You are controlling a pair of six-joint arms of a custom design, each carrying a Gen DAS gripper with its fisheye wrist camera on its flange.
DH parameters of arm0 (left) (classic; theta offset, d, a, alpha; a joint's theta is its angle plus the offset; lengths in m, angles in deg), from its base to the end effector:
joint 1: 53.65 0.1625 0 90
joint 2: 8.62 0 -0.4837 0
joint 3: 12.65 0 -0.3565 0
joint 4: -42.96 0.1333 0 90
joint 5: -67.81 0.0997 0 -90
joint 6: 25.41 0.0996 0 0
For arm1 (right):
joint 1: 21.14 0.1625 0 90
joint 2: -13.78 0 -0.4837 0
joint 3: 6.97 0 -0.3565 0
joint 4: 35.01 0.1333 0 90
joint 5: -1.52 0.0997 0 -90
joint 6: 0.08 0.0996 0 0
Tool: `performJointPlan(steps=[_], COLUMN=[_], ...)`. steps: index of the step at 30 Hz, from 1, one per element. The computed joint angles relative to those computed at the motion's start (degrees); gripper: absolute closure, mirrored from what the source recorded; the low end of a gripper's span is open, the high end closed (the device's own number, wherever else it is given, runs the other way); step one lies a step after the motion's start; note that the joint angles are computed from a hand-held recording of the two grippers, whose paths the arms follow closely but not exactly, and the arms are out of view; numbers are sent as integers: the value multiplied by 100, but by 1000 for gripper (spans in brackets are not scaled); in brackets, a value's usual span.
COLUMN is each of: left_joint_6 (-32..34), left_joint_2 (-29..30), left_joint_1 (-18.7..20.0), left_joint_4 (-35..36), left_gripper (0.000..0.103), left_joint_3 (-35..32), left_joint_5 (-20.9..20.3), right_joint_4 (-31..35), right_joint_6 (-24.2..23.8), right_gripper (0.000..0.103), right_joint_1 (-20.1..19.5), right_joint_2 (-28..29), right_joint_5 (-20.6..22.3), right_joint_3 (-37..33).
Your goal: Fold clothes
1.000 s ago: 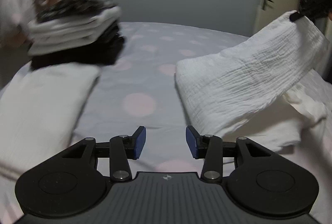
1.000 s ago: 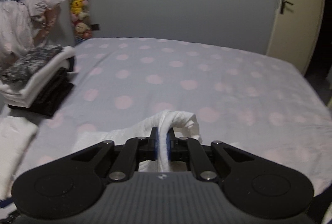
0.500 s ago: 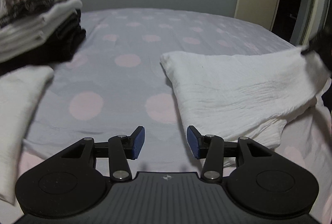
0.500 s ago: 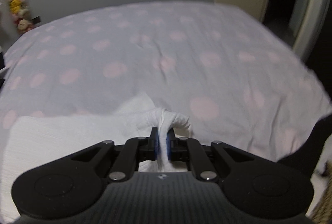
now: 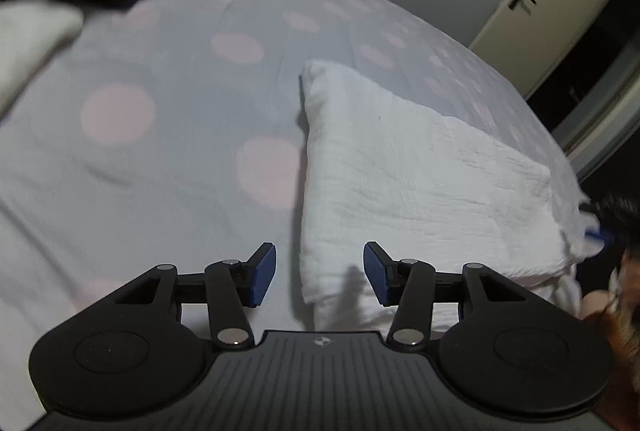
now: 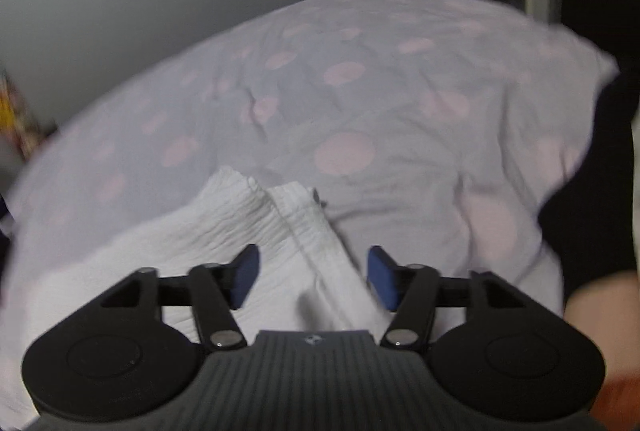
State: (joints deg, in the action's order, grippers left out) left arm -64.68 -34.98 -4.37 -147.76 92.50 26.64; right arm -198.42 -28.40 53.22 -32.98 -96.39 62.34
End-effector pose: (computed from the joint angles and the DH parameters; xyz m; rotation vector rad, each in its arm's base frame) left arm -0.2464 -0.6055 0.0040 -0.1882 2.5021 -1.1002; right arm -0.1005 -0.8027 0.3932 0.1939 -2.4881 1.0352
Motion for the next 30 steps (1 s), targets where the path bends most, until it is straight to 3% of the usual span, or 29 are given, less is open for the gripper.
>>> performJointPlan(steps=[2, 6, 8, 11, 13, 15, 17, 21, 24, 30], left_joint_6=[-259, -621, -682, -700, -669, -668, -669, -581, -342, -232], left_joint_2=[12, 48, 97, 227, 303, 346, 363, 275, 29, -667], left_joint_1=[37, 130, 184, 244, 277, 294, 307, 228, 147, -137], left_joint_4=[-3, 13, -8, -99, -225, -279, -362, -645, -874, -674], left_gripper=[46, 46, 46, 46, 46, 56, 83, 89, 91, 92], left_joint_3=[21, 11, -43, -177, -257, -322, -342, -280, -215, -194], left_joint_5=[-82, -337, -458, -492, -521, -548, -640, -646, -652, -429], right_joint_4=[-84, -189, 115, 453, 494, 368, 251, -132, 1, 666], right_joint_6=[435, 1180, 1640, 1873, 1896, 1904, 1902, 1745, 1883, 2400], right_gripper=[30, 29, 29, 31, 42, 51, 78, 86, 87, 88], right_joint_1=[-163, -398, -521, -612, -603, -578, -566, -554, -529, -180], right_joint_2=[-219, -285, -269, -167, -46, 62, 108, 17, -93, -360], right_joint_5=[306, 349, 442, 726, 759, 720, 788, 1116, 1404, 1204], right_joint_3=[367, 706, 654, 469, 331, 275, 288, 557, 534, 320])
